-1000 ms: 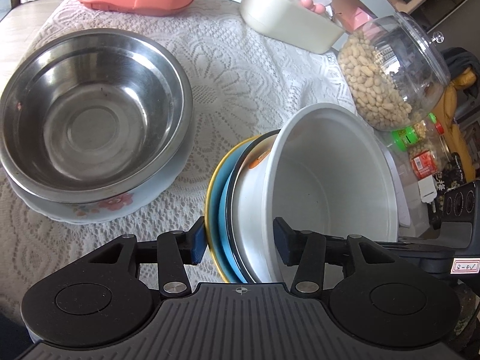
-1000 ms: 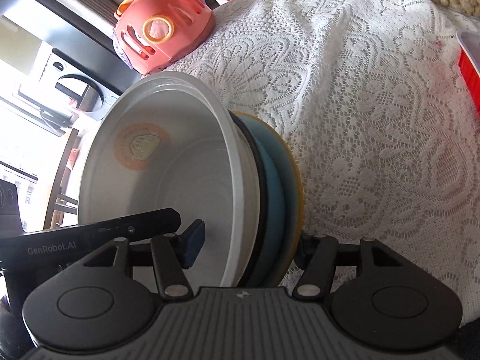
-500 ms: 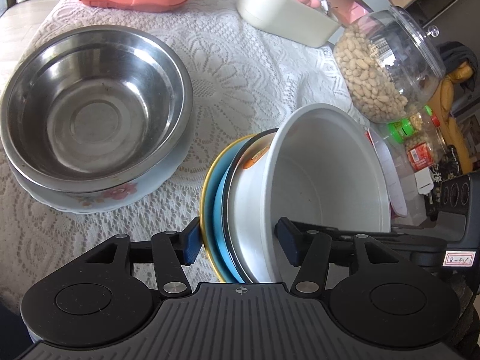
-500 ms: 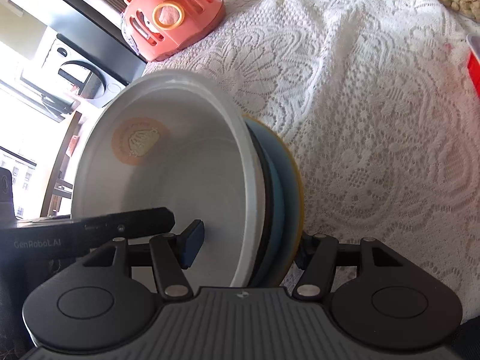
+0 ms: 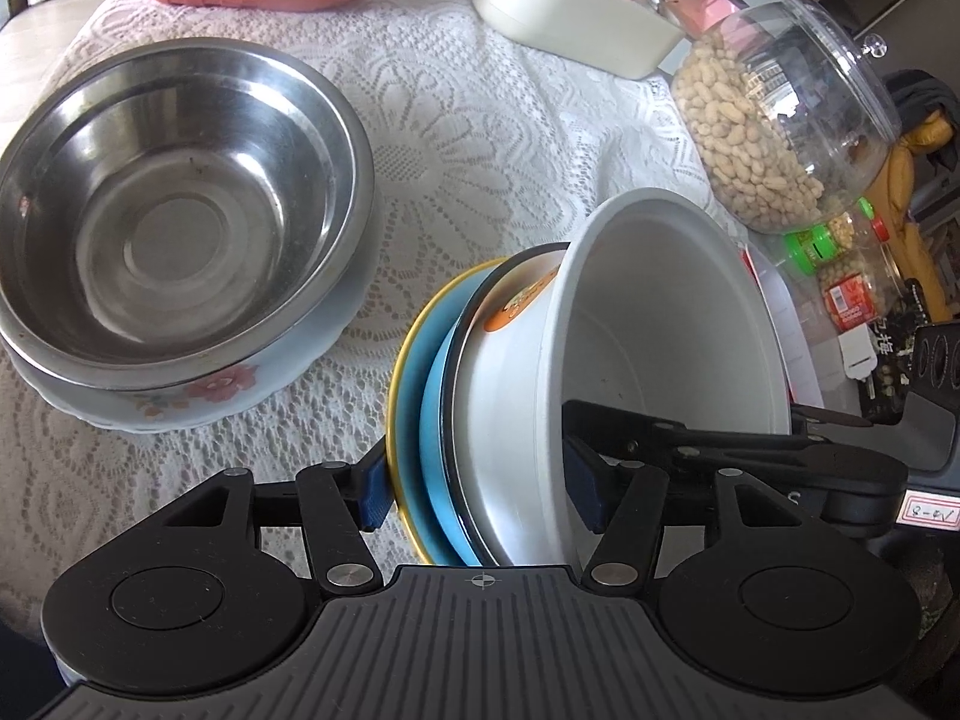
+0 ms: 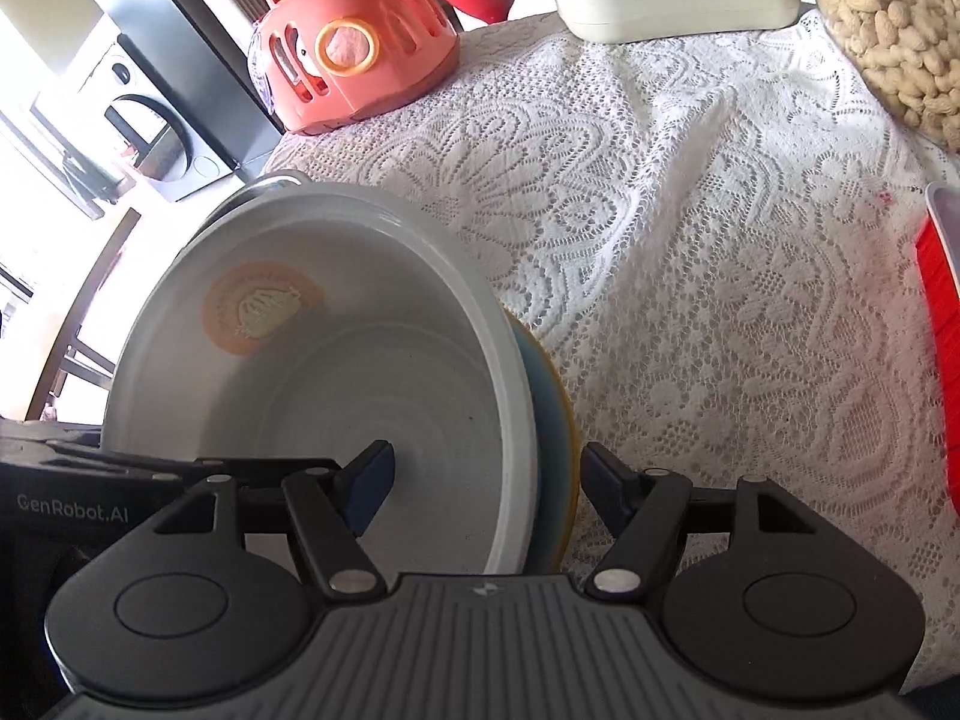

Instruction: Organize plates and bowls

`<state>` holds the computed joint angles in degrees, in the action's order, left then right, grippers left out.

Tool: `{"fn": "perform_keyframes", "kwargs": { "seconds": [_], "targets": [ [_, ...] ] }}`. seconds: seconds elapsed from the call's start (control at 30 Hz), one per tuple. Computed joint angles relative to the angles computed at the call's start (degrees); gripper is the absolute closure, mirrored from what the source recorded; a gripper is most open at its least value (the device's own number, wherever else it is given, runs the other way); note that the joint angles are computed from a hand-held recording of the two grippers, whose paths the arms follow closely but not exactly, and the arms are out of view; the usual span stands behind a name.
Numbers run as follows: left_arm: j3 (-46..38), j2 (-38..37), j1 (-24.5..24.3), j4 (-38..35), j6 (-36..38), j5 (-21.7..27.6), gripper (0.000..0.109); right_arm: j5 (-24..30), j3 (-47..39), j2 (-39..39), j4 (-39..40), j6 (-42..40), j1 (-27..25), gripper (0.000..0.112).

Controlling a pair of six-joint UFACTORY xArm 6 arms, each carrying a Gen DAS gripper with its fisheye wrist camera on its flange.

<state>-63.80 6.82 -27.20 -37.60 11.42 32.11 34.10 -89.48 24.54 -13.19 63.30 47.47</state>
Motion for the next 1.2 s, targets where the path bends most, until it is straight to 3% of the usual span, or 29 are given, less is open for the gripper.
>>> {"fn": "perform_keyframes", "kwargs": {
  "seconds": [0.1, 0.3, 0.47, 0.57, 0.7, 0.9, 1.03, 1.2],
  "targets": [
    [0.0, 0.0, 0.3, -1.3, 0.8, 0.5, 0.046, 0.1, -0.4, 0.3, -0.7, 1.3, -0.2, 0.039],
    [-0.3, 0.1, 1.7, -6.3, 3.9, 2.3, 0.046, -7.7, 4.5, -1.3, 6.6, -1.1, -1.2, 0.033],
    [-0.5, 0.2, 1.9, -7.2, 4.8, 2.9, 0.045, -7.3, 4.1, -1.1, -0.3, 4.2, -1.0, 0.027],
    [-0.6, 0.3, 2.2, -8.6, 5.6, 3.5, 0.042, -8.7, 5.0, -1.3, 1.4, 2.9, -1.2, 0.025],
    [-0.7, 0.2, 2.1, -8.2, 5.5, 3.6, 0.042, -12.3, 7.6, -2.1, 9.0, 0.9, -1.8, 0.018],
    [-0.8, 0.3, 1.8, -7.4, 4.7, 3.4, 0.042, -20.1, 11.6, -2.7, 26.1, -10.8, -1.5, 0.015],
    [-0.5, 0.0, 1.8, -7.3, 4.7, 3.3, 0.044, -17.2, 10.3, -2.6, 19.2, -8.2, -1.8, 0.017],
    [0.2, -0.7, 2.0, -7.8, 5.1, 3.3, 0.044, -8.6, 6.9, -2.3, 9.4, -0.6, -1.4, 0.031]
  ]
}}
